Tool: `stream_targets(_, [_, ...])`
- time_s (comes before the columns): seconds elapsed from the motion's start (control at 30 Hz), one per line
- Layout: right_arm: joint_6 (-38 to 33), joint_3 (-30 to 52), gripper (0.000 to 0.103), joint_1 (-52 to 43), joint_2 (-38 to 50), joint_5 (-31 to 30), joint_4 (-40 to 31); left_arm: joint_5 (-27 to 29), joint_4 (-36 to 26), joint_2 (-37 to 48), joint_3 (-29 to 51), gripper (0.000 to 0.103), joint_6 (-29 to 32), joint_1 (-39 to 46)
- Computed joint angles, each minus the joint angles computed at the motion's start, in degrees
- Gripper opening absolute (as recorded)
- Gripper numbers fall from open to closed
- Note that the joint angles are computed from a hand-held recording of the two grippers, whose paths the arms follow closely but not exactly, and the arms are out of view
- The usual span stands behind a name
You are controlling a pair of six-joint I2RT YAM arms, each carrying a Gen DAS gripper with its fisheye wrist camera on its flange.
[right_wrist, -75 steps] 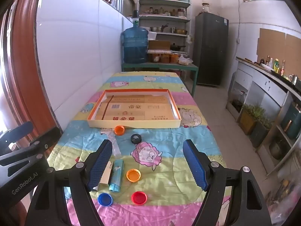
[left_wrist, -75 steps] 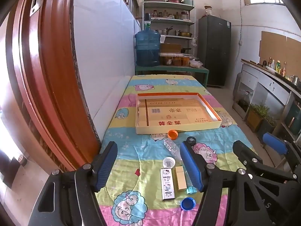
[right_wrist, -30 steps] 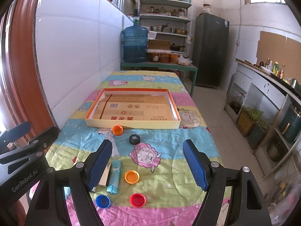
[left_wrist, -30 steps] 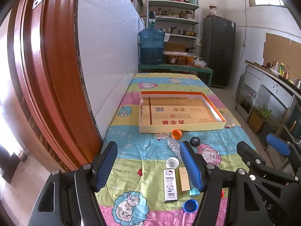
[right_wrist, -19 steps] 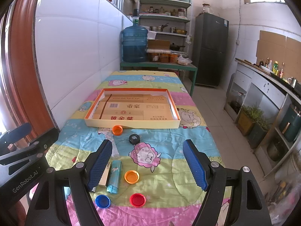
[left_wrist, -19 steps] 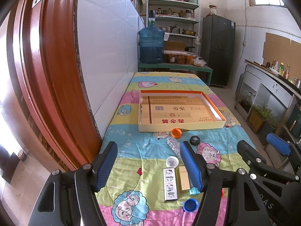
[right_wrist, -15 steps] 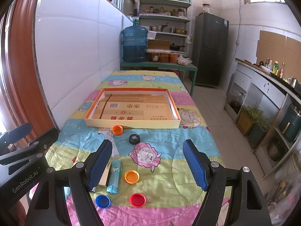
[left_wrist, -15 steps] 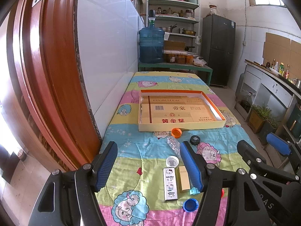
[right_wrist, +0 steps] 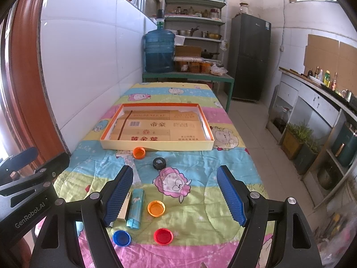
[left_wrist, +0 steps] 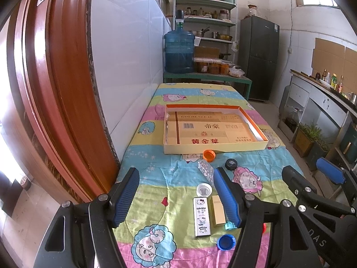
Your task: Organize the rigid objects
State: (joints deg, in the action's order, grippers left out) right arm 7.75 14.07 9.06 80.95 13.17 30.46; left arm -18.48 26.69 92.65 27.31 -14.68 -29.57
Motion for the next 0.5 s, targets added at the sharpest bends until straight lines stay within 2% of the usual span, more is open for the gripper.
stream_targets(0.5, [-0.06,-0.11,0.079,-0.19,0.56,-0.08,0.58,0.18,0.14,0.4,-0.01,0.069,-0.03,-0.04])
